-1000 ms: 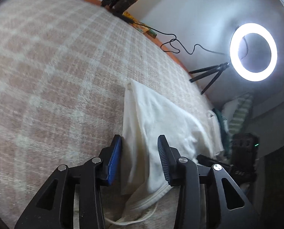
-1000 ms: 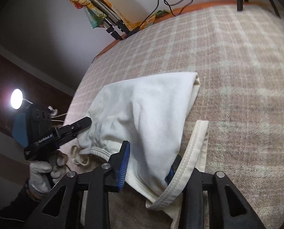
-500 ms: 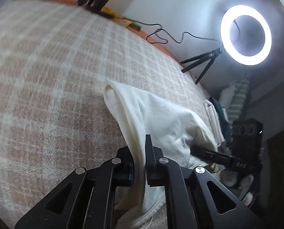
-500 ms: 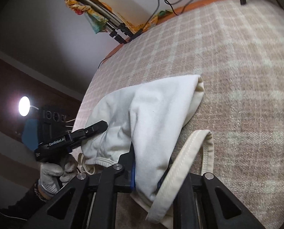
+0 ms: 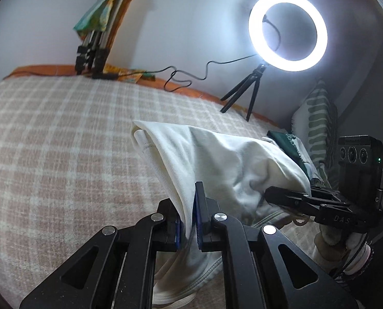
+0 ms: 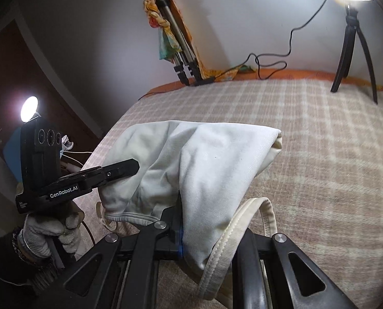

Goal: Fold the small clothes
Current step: 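Lift the folded tank top and carry it with both tools to the clothes stack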

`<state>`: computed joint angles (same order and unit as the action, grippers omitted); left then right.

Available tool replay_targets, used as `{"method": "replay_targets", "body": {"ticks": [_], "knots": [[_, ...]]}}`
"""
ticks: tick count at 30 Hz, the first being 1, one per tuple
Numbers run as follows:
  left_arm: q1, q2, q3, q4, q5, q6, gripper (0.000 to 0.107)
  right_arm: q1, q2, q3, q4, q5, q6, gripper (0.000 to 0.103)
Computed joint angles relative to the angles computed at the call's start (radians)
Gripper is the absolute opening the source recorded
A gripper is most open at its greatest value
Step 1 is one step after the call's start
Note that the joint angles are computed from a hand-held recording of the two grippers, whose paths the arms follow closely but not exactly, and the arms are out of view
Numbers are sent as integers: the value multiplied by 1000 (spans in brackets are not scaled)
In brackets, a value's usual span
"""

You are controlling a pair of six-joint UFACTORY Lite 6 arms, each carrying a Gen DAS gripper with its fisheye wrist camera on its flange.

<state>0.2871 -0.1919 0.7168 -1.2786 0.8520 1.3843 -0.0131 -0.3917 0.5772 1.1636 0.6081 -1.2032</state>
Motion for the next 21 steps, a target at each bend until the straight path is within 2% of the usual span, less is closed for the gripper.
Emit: {"method": "replay_targets", "body": {"ticks": [10, 21], "knots": [[-162, -147, 19, -9, -69, -76, 7, -164, -219, 3, -138, 122, 87, 12], [-439, -183, 93, 1, -218, -184, 7, -617, -334, 49, -159, 456, -49, 12]]}}
